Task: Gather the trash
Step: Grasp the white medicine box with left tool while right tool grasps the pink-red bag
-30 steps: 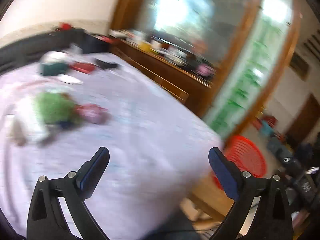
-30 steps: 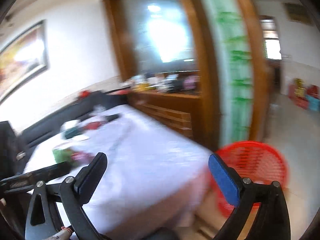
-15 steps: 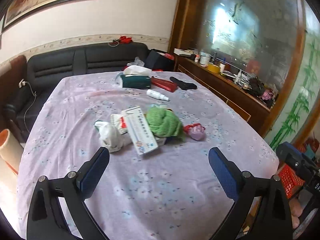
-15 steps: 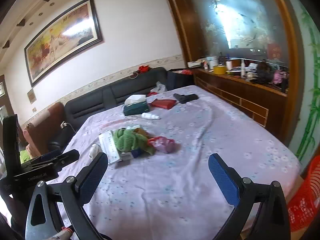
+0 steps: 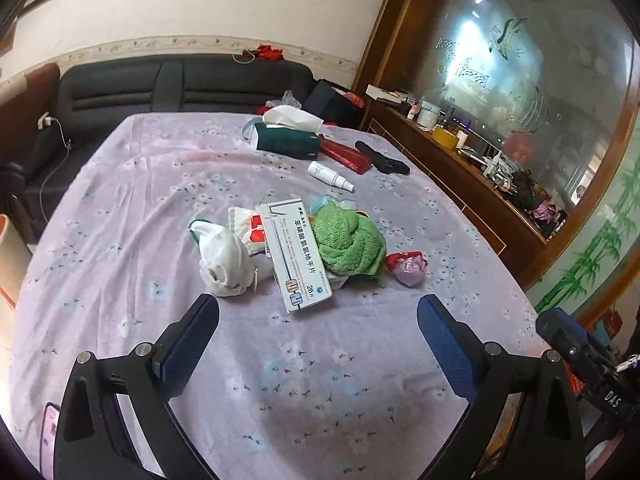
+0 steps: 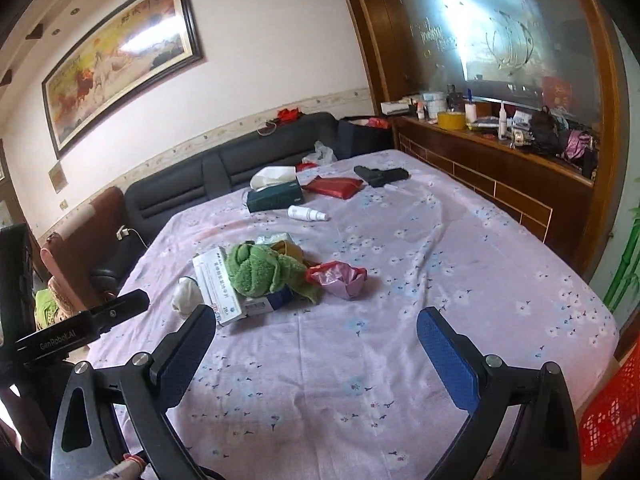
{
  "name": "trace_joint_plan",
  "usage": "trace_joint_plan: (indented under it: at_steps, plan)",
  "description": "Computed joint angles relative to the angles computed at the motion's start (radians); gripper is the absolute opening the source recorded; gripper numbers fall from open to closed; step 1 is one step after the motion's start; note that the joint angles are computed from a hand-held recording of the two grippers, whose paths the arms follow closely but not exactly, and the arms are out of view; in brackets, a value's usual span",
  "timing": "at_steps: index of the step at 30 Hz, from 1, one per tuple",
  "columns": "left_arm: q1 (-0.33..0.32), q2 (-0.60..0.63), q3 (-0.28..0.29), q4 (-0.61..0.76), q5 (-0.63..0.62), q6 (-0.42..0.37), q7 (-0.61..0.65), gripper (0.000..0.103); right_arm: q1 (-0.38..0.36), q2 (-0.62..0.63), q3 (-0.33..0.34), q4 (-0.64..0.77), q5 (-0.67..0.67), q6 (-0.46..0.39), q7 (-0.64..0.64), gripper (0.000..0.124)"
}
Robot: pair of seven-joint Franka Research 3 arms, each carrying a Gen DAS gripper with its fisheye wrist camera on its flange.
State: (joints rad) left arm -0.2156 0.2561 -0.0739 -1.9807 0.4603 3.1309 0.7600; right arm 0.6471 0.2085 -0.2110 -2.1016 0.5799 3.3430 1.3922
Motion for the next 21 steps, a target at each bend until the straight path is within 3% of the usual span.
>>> trace_joint_plan:
  at_steps: [3, 6, 8, 14, 18, 21]
  plan:
    - [0.005, 0.013, -0.002, 0.018, -0.004, -0.016, 0.001, 0.099, -0.006, 0.027, -0.010, 0.037, -0.020, -0.039, 0.017, 0.102]
    - [0.037, 0.025, -0.038, 0.032, -0.040, -0.026, 0.042, 0.099, -0.087, 0.042, 0.062, 0.062, -0.058, -0.062, 0.036, 0.102]
    - [0.032, 0.035, -0.032, 0.048, -0.044, -0.041, 0.045, 0.099, -0.065, 0.059, 0.028, 0.078, -0.086, -0.068, 0.069, 0.102]
    - [0.091, 0.089, -0.110, 0.117, -0.140, -0.094, 0.149, 0.099, -0.301, 0.101, 0.253, 0.139, -0.133, -0.101, 0.082, 0.102]
    - [0.081, 0.141, -0.109, 0.183, -0.175, -0.132, 0.180, 0.098, -0.394, 0.154, 0.341, 0.205, -0.147, -0.129, 0.086, 0.102]
    - [0.054, 0.195, -0.088, 0.263, -0.170, -0.195, 0.187, 0.098, -0.390, 0.210, 0.322, 0.280, -0.161, -0.178, 0.109, 0.102]
